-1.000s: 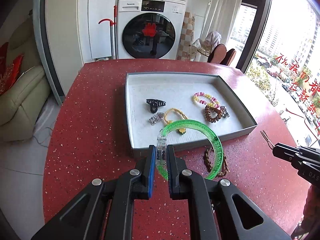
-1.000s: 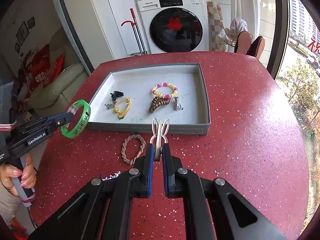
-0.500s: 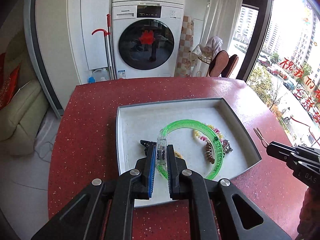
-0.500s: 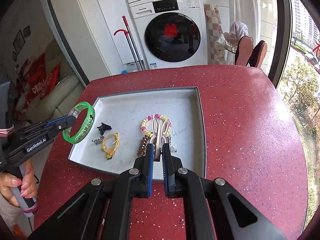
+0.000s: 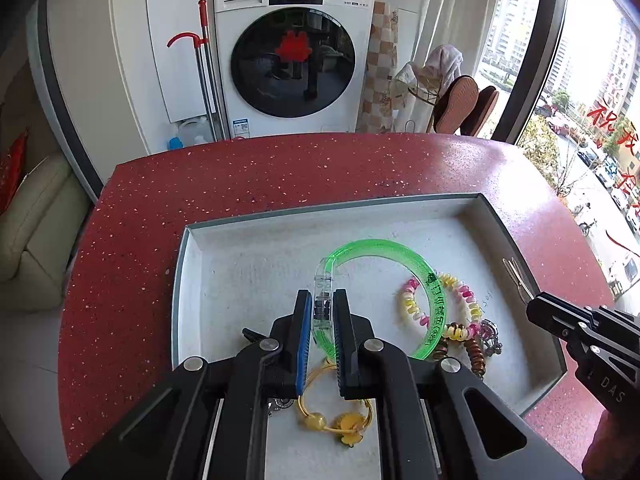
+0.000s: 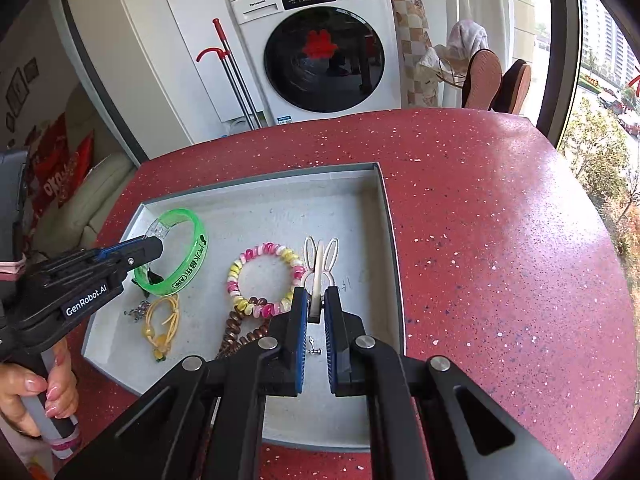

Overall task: Organize jewelry
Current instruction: 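Carry the bunny-ear clip and green bangle over the tray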

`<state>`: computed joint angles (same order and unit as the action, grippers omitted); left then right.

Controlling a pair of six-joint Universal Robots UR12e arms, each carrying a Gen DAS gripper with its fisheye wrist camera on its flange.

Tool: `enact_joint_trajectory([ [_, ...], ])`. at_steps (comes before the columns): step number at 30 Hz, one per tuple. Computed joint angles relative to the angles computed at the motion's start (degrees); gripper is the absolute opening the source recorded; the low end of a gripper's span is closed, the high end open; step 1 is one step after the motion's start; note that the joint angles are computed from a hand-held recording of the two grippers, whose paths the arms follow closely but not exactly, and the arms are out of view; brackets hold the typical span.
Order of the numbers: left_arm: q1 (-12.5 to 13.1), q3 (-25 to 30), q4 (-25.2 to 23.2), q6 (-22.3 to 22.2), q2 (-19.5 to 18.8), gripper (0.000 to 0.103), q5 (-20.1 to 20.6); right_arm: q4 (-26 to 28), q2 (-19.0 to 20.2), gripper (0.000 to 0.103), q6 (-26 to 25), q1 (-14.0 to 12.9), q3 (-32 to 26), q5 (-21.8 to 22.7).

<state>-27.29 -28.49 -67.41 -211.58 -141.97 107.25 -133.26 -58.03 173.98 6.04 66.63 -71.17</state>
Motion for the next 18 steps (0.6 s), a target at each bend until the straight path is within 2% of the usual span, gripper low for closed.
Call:
enact_joint_trajectory([
  [10,-0.23,6.7,-5.69,0.18,-4.57,0.029,1.47,0.07,1.93,0.009,0.27,0.36,-1.45,-1.8],
  [18,-0.82,10.88,-8.94,2.31,-6.91,0.029,4.52,1.32,2.43,0.01,0.1,0.49,-1.63,-3.04],
])
